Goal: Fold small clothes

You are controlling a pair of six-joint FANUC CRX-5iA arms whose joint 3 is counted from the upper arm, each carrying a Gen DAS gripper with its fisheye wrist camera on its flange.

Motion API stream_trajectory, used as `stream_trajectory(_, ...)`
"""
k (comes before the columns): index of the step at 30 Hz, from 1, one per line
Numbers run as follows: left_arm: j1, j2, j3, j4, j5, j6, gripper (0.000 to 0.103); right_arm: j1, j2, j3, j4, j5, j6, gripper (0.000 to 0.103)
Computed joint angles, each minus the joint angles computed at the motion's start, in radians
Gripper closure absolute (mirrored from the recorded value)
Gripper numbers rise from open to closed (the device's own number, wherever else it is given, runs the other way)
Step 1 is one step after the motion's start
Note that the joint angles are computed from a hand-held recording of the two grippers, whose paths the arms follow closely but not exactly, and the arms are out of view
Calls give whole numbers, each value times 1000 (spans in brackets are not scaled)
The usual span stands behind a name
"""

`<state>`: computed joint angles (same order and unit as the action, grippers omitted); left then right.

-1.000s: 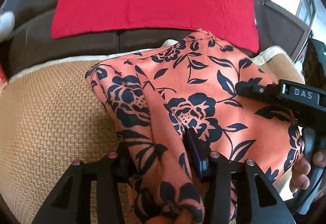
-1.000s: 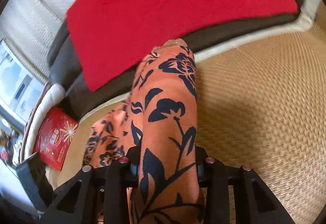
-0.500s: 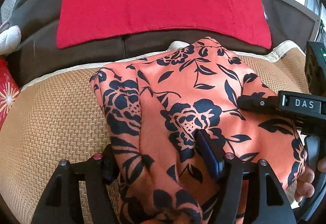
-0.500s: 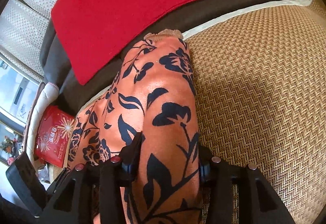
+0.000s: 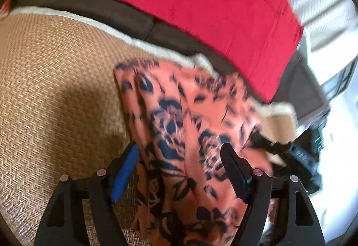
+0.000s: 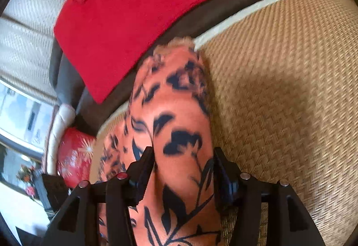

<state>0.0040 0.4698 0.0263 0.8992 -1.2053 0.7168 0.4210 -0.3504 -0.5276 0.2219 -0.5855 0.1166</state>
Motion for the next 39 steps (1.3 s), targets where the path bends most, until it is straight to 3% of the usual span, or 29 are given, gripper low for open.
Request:
stream_trajectory(2,10,21,3,65,-12,16,25,-26,-31,-21,1,42,-9,30)
stream_trajectory(5,3,86,62,53,-62,105,23,-72,-52,-21,-50,82,59,27)
stream_trajectory(11,-36,204,174,-3,-196,221,23,-249,43,136,-585,-18,515,27)
stream_trajectory(15,-66,218,178,-5,-194,189,23,-260,46,147,-653,-19,630,26)
stream_trajectory(18,-84,190,118,40,-159,136,24,-179,37,117,-465,-18,514,31)
stream_trajectory(20,-84,181,121,56,-154,105,26,-150,27,98,-400,-9,455,49)
stream_trajectory(23,-109,147,91,47,-107,44,44,-100,-9,50,-263,2,340,58)
stream_trajectory(28,-129,123,59,62,-70,32,60,-38,-55,6,-98,18,194,63)
stream_trajectory(39,-149,-10,-54,-5,-77,-36,61,62,-222,-83,-40,-47,36,63)
